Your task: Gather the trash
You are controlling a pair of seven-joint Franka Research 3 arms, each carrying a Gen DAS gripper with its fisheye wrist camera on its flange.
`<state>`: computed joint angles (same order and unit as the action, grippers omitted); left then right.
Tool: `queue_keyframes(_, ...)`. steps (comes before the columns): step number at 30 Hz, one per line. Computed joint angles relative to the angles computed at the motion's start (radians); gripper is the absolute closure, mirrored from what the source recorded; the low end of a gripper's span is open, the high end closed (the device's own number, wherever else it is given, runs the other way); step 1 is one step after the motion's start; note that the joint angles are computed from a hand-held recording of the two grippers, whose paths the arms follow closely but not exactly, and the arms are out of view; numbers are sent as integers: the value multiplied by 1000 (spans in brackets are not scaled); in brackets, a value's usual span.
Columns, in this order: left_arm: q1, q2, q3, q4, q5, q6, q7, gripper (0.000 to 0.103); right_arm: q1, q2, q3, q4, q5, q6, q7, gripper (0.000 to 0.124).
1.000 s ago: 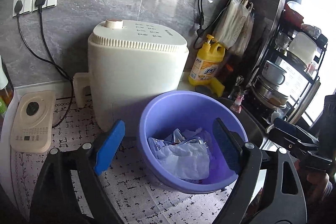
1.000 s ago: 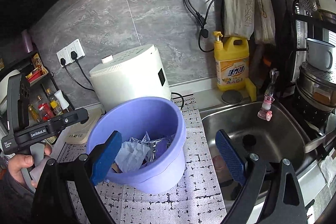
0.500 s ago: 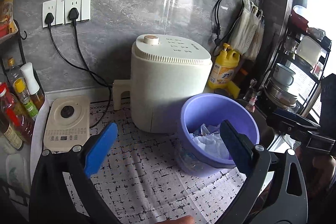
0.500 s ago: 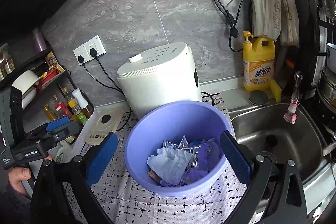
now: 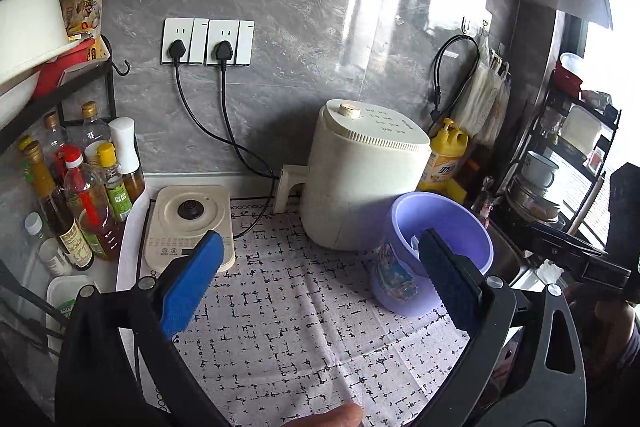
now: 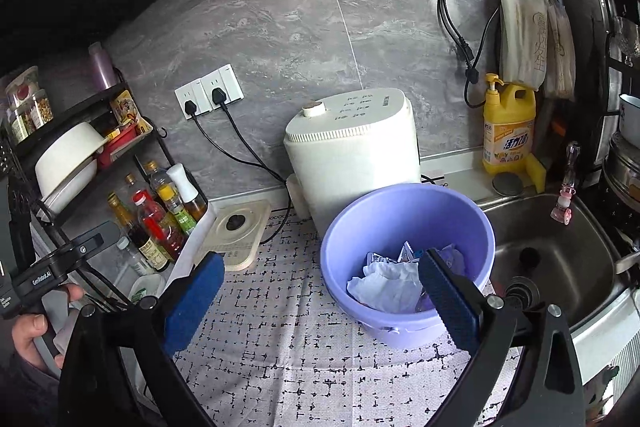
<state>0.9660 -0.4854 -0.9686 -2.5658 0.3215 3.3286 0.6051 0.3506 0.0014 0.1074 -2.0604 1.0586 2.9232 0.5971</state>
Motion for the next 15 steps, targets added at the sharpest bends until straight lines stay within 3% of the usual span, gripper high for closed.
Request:
queue_keyframes(8, -225, -95, 217, -110, 31, -15, 39, 6, 63, -114, 6, -130, -26, 99, 48, 28)
queue_keyframes(15, -351, -252, 298, -221, -1, -40, 2, 6, 159, -228, -45, -238, 5, 129, 19, 28)
